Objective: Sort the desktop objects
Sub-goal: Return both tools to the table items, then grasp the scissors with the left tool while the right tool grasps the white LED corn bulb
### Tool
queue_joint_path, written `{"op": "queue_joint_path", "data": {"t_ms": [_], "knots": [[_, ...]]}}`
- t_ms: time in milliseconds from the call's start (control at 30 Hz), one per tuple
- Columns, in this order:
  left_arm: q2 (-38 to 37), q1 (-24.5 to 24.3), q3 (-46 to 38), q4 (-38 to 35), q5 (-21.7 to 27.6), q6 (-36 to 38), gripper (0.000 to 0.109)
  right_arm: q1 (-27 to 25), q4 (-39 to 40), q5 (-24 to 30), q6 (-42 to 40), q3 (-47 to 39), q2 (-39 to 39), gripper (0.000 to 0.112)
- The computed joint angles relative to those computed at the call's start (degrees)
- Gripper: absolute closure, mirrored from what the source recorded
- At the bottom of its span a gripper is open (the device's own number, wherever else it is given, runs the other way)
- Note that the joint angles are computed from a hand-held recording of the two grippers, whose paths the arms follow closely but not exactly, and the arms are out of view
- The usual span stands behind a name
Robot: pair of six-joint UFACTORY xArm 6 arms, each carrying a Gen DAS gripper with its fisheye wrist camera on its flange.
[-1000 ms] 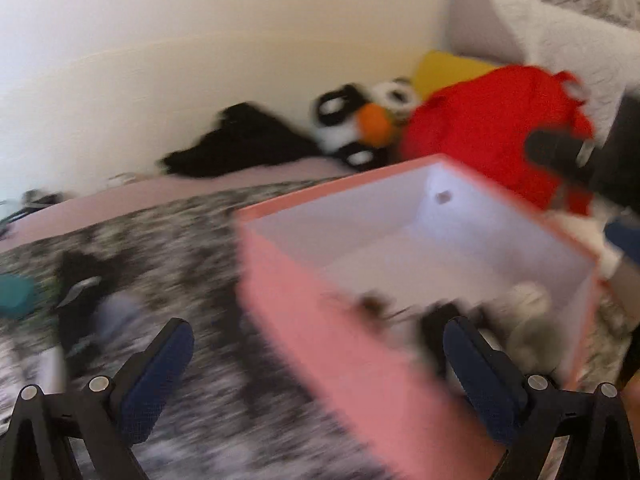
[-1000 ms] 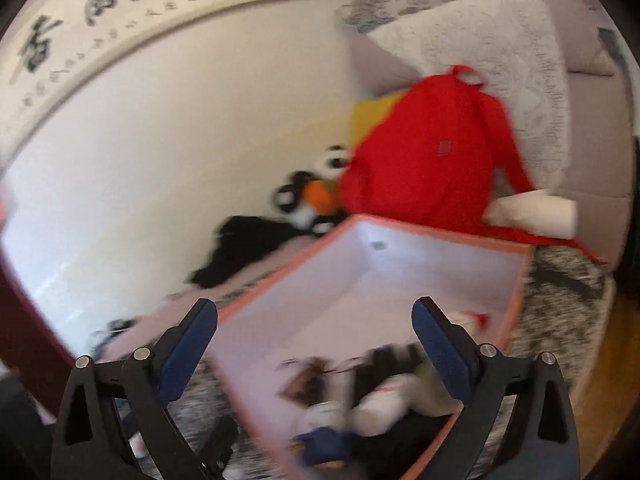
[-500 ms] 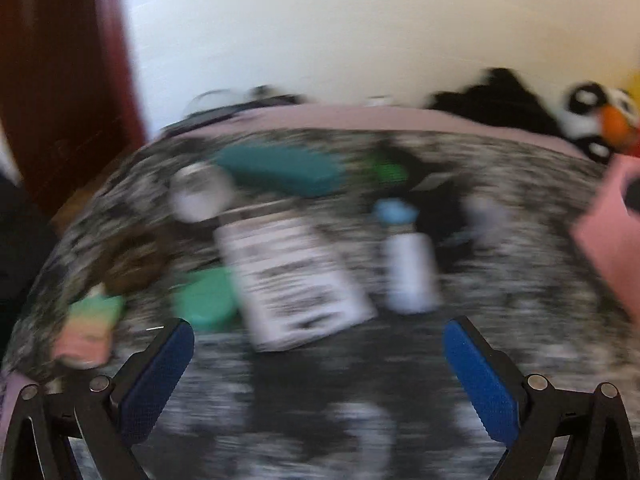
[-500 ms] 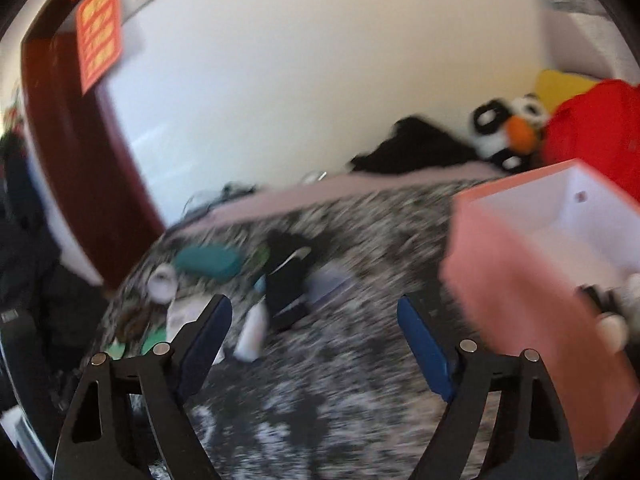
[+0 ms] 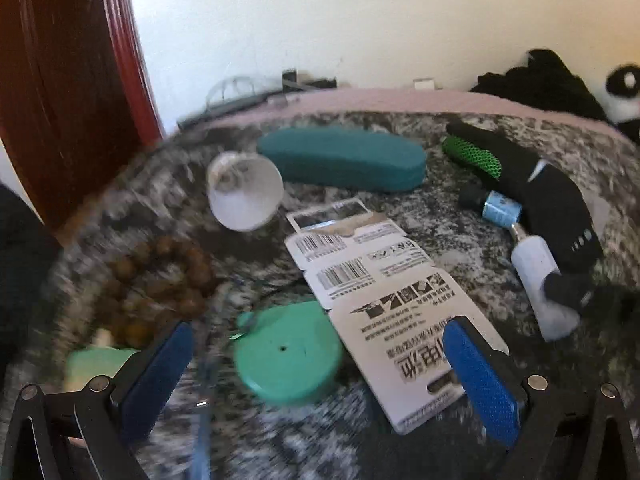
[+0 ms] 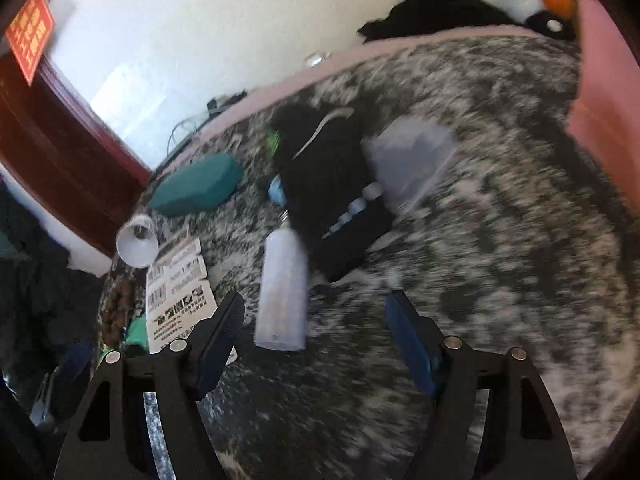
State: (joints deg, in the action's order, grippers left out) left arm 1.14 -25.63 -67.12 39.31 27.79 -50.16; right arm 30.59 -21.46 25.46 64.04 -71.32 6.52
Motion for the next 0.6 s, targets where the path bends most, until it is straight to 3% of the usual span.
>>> {"op": "queue_joint_path", "data": {"t_ms": [67, 267, 467, 600], "knots": [[1.6, 1.1, -0.8, -3.0, 0.3, 0.8, 0.006, 1.0, -5.2, 3.8, 1.3, -3.2, 2.2, 0.033], [1.9, 4.2, 1.4, -15.0, -3.9, 5.4, 0.006, 2.3, -10.2, 7.4, 3.1, -6.8, 4.8, 0.027], [-0.5, 4.8, 4.0, -14.3, -3.3, 5.7, 0.006, 1.9, -9.8, 6.1, 3.4, -7.0, 5.1, 0.027], [-3.4, 4.4, 6.2, -11.2, 2.3, 7.7, 0.006, 1.8, -9.7, 6.0, 3.3, -7.4, 5.4, 0.026]]}}
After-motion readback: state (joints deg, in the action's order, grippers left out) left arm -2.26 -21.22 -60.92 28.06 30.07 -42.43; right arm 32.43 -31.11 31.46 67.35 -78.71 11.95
